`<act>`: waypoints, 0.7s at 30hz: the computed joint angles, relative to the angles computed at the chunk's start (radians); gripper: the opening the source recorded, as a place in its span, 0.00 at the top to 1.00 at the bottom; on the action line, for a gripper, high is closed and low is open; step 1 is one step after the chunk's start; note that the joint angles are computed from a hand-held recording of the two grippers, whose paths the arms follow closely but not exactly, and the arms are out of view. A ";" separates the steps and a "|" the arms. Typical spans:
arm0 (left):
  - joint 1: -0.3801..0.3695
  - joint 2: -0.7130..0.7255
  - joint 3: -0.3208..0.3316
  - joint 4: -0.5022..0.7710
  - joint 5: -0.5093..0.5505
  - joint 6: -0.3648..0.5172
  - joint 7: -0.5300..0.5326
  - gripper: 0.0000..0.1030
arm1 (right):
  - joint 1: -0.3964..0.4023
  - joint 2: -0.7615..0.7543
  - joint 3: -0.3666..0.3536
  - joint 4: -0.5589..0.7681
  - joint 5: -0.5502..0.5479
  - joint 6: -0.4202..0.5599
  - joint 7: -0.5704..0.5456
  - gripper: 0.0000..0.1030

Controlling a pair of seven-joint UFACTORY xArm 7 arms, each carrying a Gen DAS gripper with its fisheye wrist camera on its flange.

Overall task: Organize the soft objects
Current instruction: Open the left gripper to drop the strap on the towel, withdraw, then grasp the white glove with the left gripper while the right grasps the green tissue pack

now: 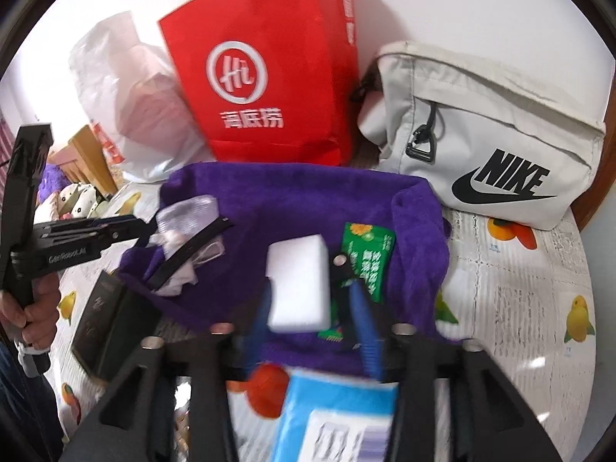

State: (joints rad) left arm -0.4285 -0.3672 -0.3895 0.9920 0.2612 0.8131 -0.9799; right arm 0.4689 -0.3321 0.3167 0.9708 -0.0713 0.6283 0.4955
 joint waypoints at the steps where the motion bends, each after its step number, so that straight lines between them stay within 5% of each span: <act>1: -0.002 -0.012 -0.005 -0.004 0.001 0.004 -0.008 0.58 | 0.007 -0.019 0.005 -0.011 0.004 -0.001 0.006 0.49; 9: -0.039 -0.192 -0.045 -0.099 -0.059 0.070 -0.038 0.48 | 0.065 -0.202 0.078 -0.111 0.033 0.087 0.099 0.30; 21: -0.075 -0.454 -0.143 -0.231 -0.151 0.198 -0.136 0.43 | 0.203 -0.446 0.183 -0.310 0.165 0.198 0.332 0.25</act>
State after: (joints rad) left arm -0.5031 -0.8213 -0.5321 0.7609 0.1103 1.0110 -1.1160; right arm 0.6719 -0.7784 0.4994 0.6604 0.0936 0.8260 0.8275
